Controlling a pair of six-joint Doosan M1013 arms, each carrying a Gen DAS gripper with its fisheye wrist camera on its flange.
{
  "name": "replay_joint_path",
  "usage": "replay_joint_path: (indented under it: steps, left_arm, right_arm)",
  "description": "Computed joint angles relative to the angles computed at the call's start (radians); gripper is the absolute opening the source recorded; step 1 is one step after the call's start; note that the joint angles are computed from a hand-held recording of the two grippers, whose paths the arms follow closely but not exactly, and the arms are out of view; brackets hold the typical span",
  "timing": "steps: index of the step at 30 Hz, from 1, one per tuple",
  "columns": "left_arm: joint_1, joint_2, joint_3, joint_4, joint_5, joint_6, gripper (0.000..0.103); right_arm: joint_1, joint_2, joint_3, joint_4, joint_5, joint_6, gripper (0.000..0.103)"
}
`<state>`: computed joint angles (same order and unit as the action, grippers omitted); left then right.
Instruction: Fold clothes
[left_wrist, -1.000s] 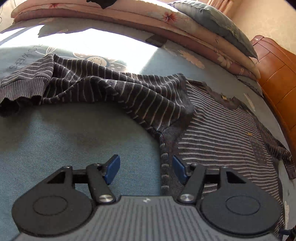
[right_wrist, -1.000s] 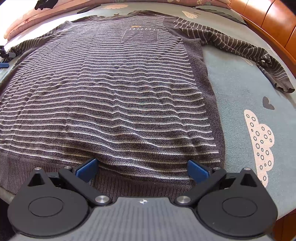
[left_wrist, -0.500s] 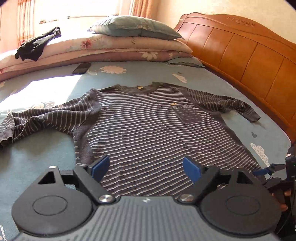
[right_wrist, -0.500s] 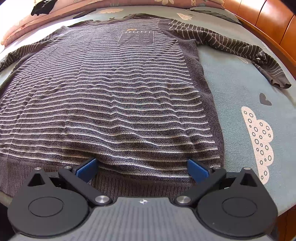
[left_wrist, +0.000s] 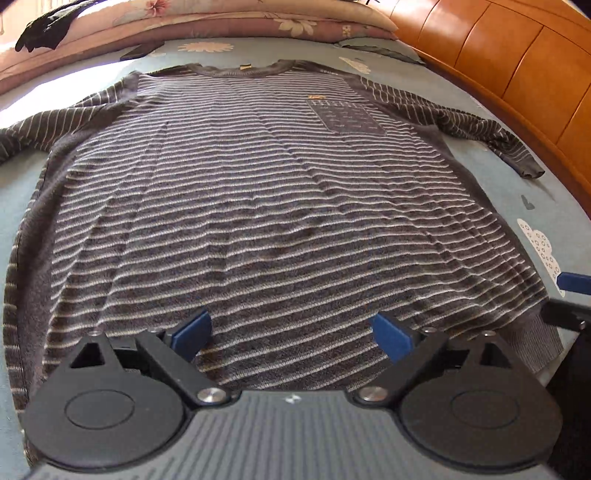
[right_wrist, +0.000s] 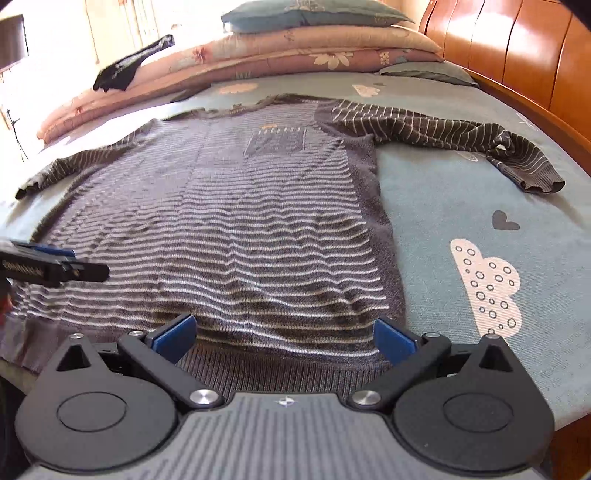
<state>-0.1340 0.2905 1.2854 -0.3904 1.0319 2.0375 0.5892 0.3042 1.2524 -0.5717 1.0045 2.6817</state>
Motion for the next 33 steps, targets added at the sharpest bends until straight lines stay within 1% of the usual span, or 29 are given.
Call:
replay_joint_path:
  steps: [2, 4, 5, 7, 9, 12, 13, 14, 15, 16, 17, 18, 20, 21, 23, 25, 26, 27, 28, 30, 32, 33]
  left_arm:
    - [-0.007, -0.014, 0.027, 0.016, -0.036, -0.015, 0.096]
    - [-0.006, -0.022, 0.045, 0.007, -0.056, -0.021, 0.102]
    - [-0.006, -0.026, 0.055, 0.004, -0.066, -0.021, 0.102]
    - [-0.007, -0.037, 0.07, 0.012, -0.083, -0.019, 0.102]
    - [-0.012, -0.045, 0.078, 0.037, -0.085, -0.028, 0.102]
    - [-0.022, -0.063, 0.089, 0.075, -0.066, -0.053, 0.102]
    - [-0.021, -0.071, 0.1, 0.067, -0.065, -0.037, 0.102]
    - [-0.024, -0.081, 0.116, 0.072, -0.071, -0.021, 0.102]
    - [-0.028, -0.092, 0.131, 0.096, -0.082, -0.014, 0.102]
    - [-0.031, -0.1, 0.142, 0.122, -0.086, -0.011, 0.102]
    - [-0.03, -0.106, 0.148, 0.133, -0.083, -0.006, 0.102]
    - [-0.024, -0.106, 0.145, 0.133, -0.068, -0.01, 0.102]
    - [-0.015, -0.101, 0.125, 0.15, -0.034, -0.058, 0.102]
    - [-0.011, -0.102, 0.12, 0.16, -0.04, -0.092, 0.102]
    - [-0.002, -0.107, 0.116, 0.152, -0.069, -0.119, 0.102]
    - [0.005, -0.113, 0.113, 0.151, -0.102, -0.136, 0.102]
    - [0.007, -0.115, 0.111, 0.161, -0.113, -0.148, 0.102]
    - [0.008, -0.116, 0.111, 0.166, -0.12, -0.155, 0.102]
    - [0.012, -0.117, 0.111, 0.165, -0.124, -0.155, 0.102]
    - [0.02, -0.119, 0.114, 0.156, -0.126, -0.153, 0.102]
    - [0.027, -0.118, 0.115, 0.14, -0.123, -0.153, 0.102]
    - [0.031, -0.117, 0.116, 0.132, -0.122, -0.152, 0.102]
  right_arm:
    - [-0.022, -0.039, 0.049, 0.012, -0.106, 0.047, 0.103]
    - [-0.058, -0.063, 0.083, 0.081, -0.222, 0.06, 0.103]
    - [-0.078, -0.069, 0.093, 0.143, -0.279, 0.041, 0.103]
    - [-0.116, -0.065, 0.103, 0.298, -0.379, -0.048, 0.103]
    - [-0.144, -0.043, 0.093, 0.464, -0.435, -0.148, 0.103]
    - [-0.157, -0.005, 0.065, 0.605, -0.422, -0.225, 0.103]
    - [-0.159, 0.005, 0.057, 0.64, -0.413, -0.243, 0.103]
    - [-0.158, 0.01, 0.056, 0.644, -0.395, -0.242, 0.103]
    - [-0.153, 0.006, 0.068, 0.63, -0.403, -0.235, 0.103]
    - [-0.147, -0.008, 0.098, 0.603, -0.447, -0.221, 0.103]
    - [-0.143, -0.018, 0.112, 0.573, -0.452, -0.182, 0.103]
    - [-0.138, -0.028, 0.119, 0.525, -0.44, -0.119, 0.103]
    - [-0.124, -0.037, 0.11, 0.413, -0.381, -0.001, 0.103]
    - [-0.117, -0.039, 0.102, 0.388, -0.368, 0.007, 0.103]
    - [-0.116, -0.041, 0.098, 0.458, -0.405, -0.098, 0.103]
    - [-0.122, -0.034, 0.092, 0.643, -0.449, -0.29, 0.103]
    - [-0.121, -0.023, 0.078, 0.703, -0.437, -0.359, 0.103]
    - [-0.117, -0.006, 0.055, 0.732, -0.405, -0.405, 0.103]
    - [-0.111, 0.012, 0.031, 0.738, -0.367, -0.428, 0.103]
    - [-0.093, 0.04, -0.009, 0.676, -0.284, -0.399, 0.103]
    - [-0.07, 0.045, -0.013, 0.615, -0.26, -0.389, 0.103]
    - [-0.066, 0.049, -0.019, 0.627, -0.246, -0.409, 0.103]
